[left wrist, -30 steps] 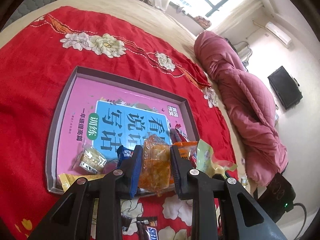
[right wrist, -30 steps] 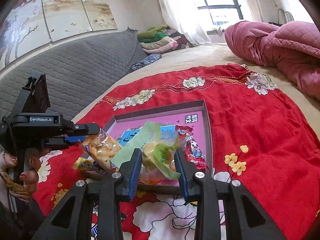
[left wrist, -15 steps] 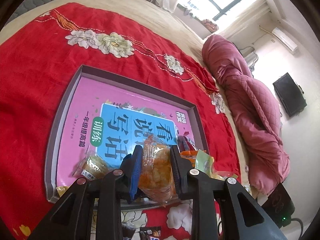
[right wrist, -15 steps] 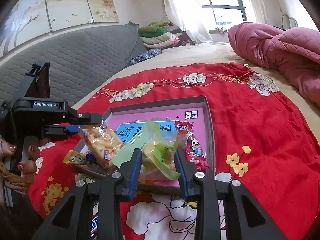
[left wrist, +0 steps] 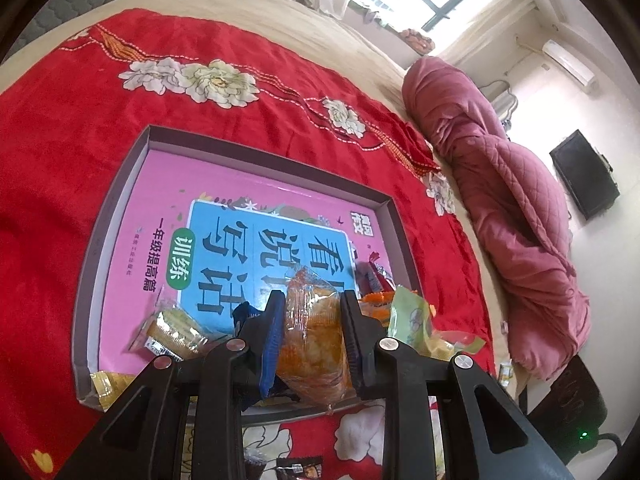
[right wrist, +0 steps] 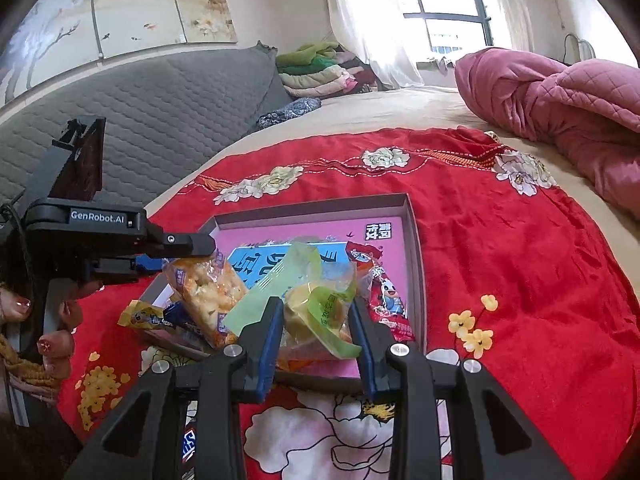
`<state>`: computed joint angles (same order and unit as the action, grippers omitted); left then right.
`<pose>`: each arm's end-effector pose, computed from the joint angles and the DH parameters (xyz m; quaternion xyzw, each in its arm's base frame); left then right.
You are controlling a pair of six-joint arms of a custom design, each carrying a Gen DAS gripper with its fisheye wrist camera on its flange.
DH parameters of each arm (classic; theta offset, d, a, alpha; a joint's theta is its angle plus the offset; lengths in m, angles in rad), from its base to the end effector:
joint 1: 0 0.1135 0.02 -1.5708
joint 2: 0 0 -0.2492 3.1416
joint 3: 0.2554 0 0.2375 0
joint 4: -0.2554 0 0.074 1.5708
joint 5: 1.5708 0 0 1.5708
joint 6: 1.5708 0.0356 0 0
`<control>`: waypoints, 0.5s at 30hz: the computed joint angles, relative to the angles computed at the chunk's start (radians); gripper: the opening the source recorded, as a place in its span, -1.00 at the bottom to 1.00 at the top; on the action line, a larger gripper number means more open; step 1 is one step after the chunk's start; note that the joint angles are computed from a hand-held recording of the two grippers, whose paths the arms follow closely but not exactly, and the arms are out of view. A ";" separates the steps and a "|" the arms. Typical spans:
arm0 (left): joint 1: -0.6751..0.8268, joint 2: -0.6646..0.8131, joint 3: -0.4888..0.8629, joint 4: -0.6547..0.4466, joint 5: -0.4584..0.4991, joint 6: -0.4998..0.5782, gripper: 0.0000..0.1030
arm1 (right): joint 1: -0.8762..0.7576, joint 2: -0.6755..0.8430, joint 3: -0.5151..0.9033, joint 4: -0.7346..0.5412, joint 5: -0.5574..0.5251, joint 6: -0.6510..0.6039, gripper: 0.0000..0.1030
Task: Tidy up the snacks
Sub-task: 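Lower the puffed-snack bag into the tray and open the left tool while the right tool releases the green packet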
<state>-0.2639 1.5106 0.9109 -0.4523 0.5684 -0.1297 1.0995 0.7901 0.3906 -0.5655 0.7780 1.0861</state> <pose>0.2654 -0.0916 0.1918 0.1340 0.9209 -0.3139 0.1885 0.0841 0.1100 0.1748 0.1072 0.8839 0.0785 0.4484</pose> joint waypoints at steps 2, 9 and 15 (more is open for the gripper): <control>-0.008 -0.002 -0.007 0.007 -0.016 0.001 -0.44 | 0.000 0.016 0.008 -0.003 0.007 -0.003 -0.34; -0.035 -0.006 -0.024 0.036 -0.065 0.002 -0.44 | 0.008 0.086 0.029 0.014 0.011 -0.029 -0.34; -0.039 -0.002 -0.028 0.047 -0.083 -0.001 -0.44 | -0.016 0.093 0.018 0.055 -0.011 -0.067 -0.34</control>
